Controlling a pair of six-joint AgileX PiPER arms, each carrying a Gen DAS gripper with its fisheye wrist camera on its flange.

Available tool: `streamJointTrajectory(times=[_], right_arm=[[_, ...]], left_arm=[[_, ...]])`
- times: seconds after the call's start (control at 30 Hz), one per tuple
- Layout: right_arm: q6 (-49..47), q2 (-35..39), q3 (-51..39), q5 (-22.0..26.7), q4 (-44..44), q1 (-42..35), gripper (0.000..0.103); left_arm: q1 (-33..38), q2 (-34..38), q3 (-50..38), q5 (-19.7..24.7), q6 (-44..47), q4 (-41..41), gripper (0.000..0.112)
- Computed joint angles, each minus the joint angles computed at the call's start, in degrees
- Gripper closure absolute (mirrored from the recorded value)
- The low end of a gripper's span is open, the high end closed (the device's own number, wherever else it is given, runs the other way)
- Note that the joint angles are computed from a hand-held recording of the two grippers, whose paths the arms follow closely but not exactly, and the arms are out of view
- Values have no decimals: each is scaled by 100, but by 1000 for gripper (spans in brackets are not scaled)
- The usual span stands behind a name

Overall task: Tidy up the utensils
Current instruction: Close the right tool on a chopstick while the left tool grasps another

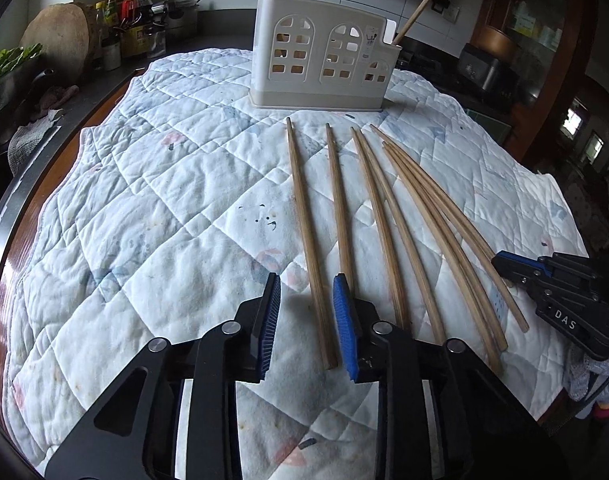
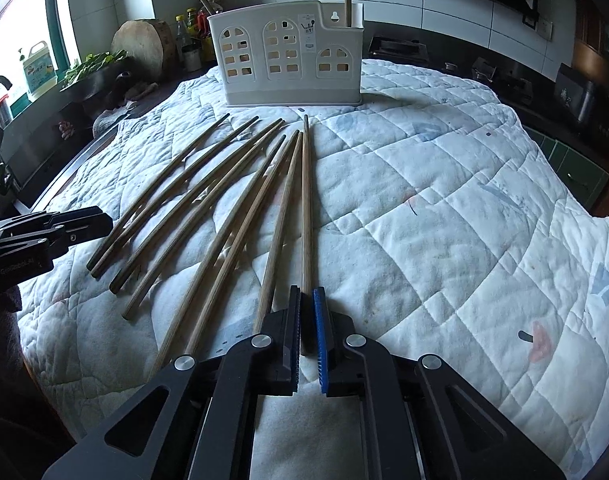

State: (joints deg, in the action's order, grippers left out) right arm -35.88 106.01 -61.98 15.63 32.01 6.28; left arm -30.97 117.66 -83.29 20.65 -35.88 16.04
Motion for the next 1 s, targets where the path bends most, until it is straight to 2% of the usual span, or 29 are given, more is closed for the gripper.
streamJointTrajectory(times=[0.23,0.33,0.5,0.57,1.0], right_arm=[[122,9,8,-66,-145,33,96],[148,26,-2,-92,-176,49,96],[182,13,16,-128,-168,77,96],[185,-5,19,-135,-158,83,96],[-143,-725,47,-176,92,78,96]], left_arm=[[11,365,-493,262,236,-310,92],[-23,421,-563,304,75,-110,93],[-29,457,-650,436,-129,117,105],[-48,459,-678,493,-206,222,106],[-81,-155,-263,312,-795,910,107]])
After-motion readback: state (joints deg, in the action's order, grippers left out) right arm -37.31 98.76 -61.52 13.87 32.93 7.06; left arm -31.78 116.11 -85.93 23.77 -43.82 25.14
